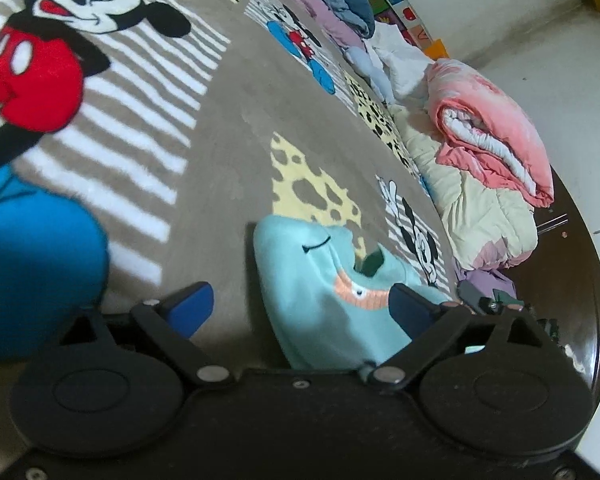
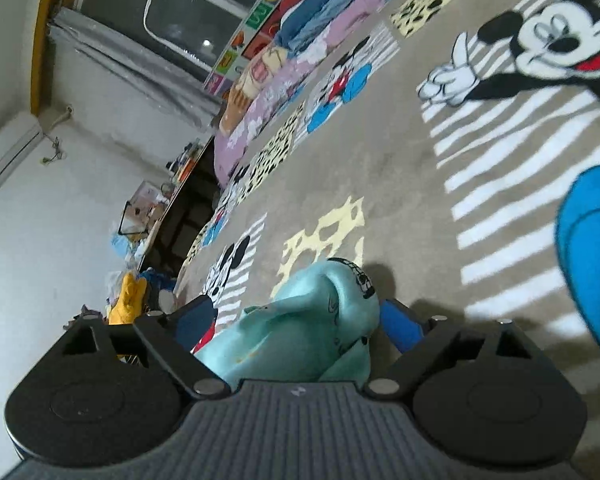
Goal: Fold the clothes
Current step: 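Reach both grippers to the rolled garment and close on its end, then lift the garment with both grippers so it unrolls and hangs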
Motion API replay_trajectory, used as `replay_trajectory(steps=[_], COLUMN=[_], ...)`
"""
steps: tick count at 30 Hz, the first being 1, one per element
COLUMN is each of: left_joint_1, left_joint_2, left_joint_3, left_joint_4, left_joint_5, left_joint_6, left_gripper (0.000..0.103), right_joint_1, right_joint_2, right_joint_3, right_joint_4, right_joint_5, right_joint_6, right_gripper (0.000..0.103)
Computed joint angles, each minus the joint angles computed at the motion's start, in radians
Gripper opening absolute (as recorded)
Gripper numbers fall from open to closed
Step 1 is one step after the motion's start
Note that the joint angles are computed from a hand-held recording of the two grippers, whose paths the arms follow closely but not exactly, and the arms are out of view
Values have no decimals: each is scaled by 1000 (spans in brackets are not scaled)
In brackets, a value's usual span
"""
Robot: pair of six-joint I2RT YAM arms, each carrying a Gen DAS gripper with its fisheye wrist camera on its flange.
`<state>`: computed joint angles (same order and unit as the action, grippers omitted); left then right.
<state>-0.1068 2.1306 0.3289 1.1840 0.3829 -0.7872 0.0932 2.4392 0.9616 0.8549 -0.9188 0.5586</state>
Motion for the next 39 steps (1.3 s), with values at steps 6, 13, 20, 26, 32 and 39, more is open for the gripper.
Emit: replay_trajectory(steps=[6, 13, 20, 26, 32, 39], left_joint_1=[15, 11, -14, -59, -106, -170], left_joint_2=[35, 46, -24, -222, -431, -721], left_joint_3=[59, 115, 117, 44, -16, -86], left_joint_4=[-31, -94, -174, -254, -365, -514], left_joint_5=[38, 40, 0, -42, -82, -152], left_joint_6=[26, 66, 127, 214, 247, 240], left_gripper=[63, 42, 17, 12, 10, 7], right_joint_1=[12, 19, 24, 34, 34, 25], right_joint_2=[38, 58, 50, -58, -213, -403], right_joint_3=[79, 126, 129, 31, -128, -303], right_joint_4=[-84, -126, -130, -102, -25, 49], right_joint_5=[-14, -42, -50, -48, -33, -36], right_joint_6=[-49, -106, -138, -218, -236, -192], right_gripper=[84, 63, 42, 31, 28, 26])
